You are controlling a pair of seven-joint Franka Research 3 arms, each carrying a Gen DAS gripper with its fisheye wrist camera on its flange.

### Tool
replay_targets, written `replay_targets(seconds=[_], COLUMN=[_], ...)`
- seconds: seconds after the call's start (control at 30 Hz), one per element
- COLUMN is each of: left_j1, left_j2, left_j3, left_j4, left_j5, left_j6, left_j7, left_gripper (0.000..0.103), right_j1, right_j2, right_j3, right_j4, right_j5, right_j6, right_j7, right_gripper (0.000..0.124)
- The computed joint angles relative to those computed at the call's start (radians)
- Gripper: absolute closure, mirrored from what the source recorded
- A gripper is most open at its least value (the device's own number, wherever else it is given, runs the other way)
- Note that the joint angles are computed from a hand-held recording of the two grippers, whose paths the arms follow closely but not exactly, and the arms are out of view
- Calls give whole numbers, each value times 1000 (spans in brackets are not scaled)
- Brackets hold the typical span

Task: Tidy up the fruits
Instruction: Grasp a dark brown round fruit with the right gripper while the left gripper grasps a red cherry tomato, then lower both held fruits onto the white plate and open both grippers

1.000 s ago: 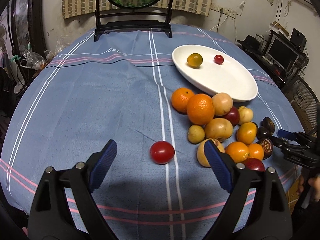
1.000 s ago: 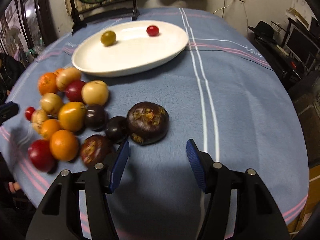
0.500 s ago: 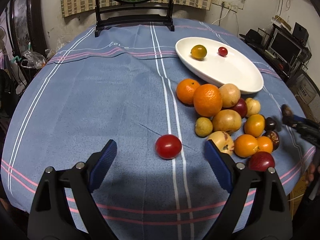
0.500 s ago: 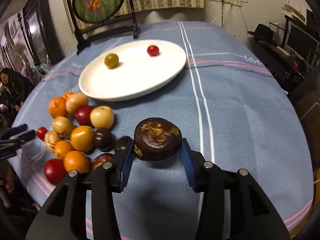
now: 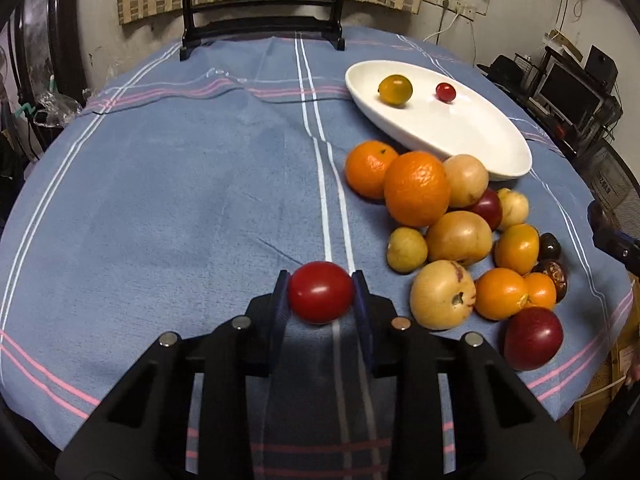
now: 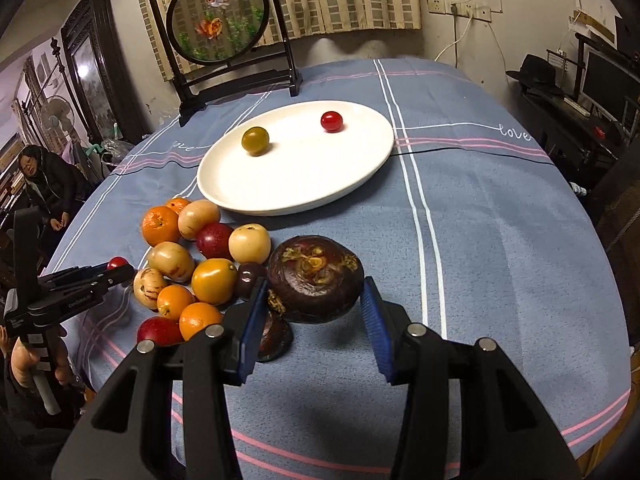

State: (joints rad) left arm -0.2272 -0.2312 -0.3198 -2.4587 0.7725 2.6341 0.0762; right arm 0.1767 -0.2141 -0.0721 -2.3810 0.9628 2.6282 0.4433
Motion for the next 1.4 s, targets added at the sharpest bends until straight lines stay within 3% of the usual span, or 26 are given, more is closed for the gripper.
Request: replay_targets(seconds=[0.3,0.53,0.73,0.83,0.93,1.07,1.3,1.33,1.4], left_j1=[-18,-22,-10,-15,-12,-30,-58,-63,-71], left_j2=[-4,73,238,369,497,668,843,854,874], left_j3=[-2,18,66,96,117,148,182,188,198], left_j4=[26,137,379,559,724,959,1192,1209,1239], left_j5=[-24,-52,-95,-96,-189,-266,-358,-363,-368], left_j6=[9,25,-24,-82,-90,-161,-254,-263,-286], left_j7=[44,178,350,407,511,610,702,709,720], left_gripper=[72,72,72,72,72,72,71,70,56], right_j1=[4,9,9,-1,-11,-23,-44,-48,-39], right_j2=[4,36,140,249,376,534,672,677,698], right_j3=[4,11,42,62,86,112,145,150,144], right_j4=[1,39,183,322,477,672,843,848,874], right_j5=[5,3,-54,-120,-207,-305,-405,-409,-443], right_j6=[2,-12,-21,-56,-76,-112,-154,-155,-167], right_j7=[-4,-3,46,120,213,330,441,444,477], right_gripper=[77,77,77,77,77,77,77,77,70])
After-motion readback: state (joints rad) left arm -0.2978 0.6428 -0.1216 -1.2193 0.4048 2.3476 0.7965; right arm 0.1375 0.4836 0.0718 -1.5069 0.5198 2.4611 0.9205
